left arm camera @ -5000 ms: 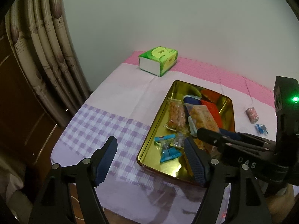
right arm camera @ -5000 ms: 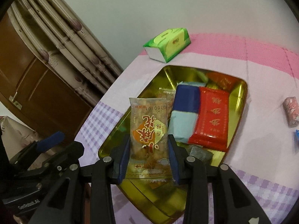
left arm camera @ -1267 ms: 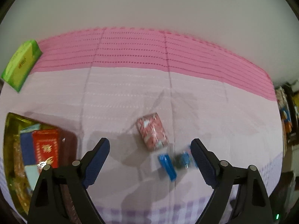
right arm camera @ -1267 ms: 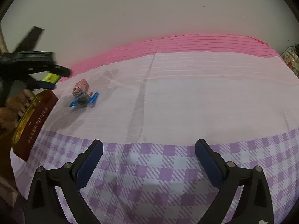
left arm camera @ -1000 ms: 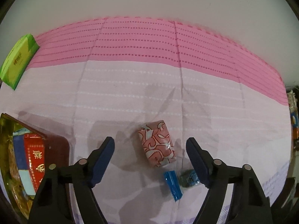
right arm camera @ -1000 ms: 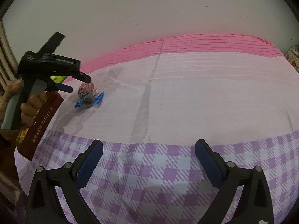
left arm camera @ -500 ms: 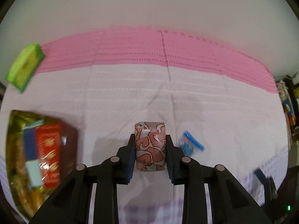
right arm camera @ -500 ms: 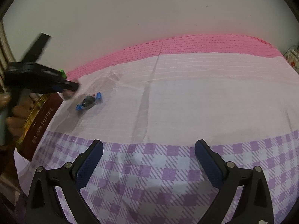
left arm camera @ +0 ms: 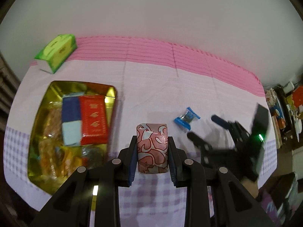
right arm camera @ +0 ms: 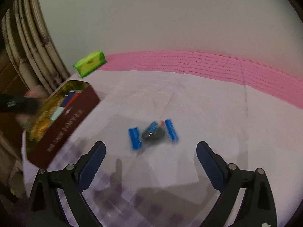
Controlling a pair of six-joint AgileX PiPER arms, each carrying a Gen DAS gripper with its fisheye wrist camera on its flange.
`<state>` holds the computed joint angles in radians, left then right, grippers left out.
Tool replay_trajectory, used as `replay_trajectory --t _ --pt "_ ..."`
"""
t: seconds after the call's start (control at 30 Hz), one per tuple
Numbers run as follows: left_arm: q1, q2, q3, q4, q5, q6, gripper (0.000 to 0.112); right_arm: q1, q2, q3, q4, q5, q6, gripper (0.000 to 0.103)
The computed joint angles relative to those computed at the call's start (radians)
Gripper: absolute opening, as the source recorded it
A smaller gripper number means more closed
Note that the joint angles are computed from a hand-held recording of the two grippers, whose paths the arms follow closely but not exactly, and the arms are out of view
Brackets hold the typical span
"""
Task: Organize snacks
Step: 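Carry the pink candy over the tin with the left gripper while the right gripper grasps the blue candy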
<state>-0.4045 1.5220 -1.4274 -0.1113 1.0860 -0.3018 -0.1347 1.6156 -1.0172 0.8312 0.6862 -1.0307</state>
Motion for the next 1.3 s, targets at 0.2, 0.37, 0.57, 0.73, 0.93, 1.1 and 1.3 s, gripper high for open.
replay_trajectory --t 0.2,0.37,0.57,0.73,0.93,1.1,1.3 --pt "0.076 -0.097 0.067 -0.006 0.012 0.028 0.030 0.042 0.074 -0.052 -0.053 -0.022 0.033 0.060" --pt "0.132 -0.150 0.108 -0.002 0.025 0.046 0.030 0.064 0.069 -0.062 -0.118 -0.027 0.109 0.026" --pt "0.207 -0.236 0.192 0.007 0.010 0.068 0.030 -0.002 -0.091 0.073 -0.024 0.009 0.038 0.019" --pt "0.307 -0.281 0.246 -0.018 0.012 0.120 0.030 -0.097 -0.251 0.212 0.040 0.082 -0.004 0.019" --pt "0.363 -0.311 0.297 -0.017 0.006 0.162 0.030 -0.189 -0.368 0.276 0.057 0.189 0.005 0.019" --pt "0.367 -0.330 0.331 -0.046 -0.003 0.201 0.030 -0.210 -0.431 0.280 0.062 0.256 0.036 0.019" --pt "0.350 -0.339 0.359 -0.069 -0.016 0.230 0.030 -0.188 -0.482 0.282 0.043 0.267 0.087 0.019"
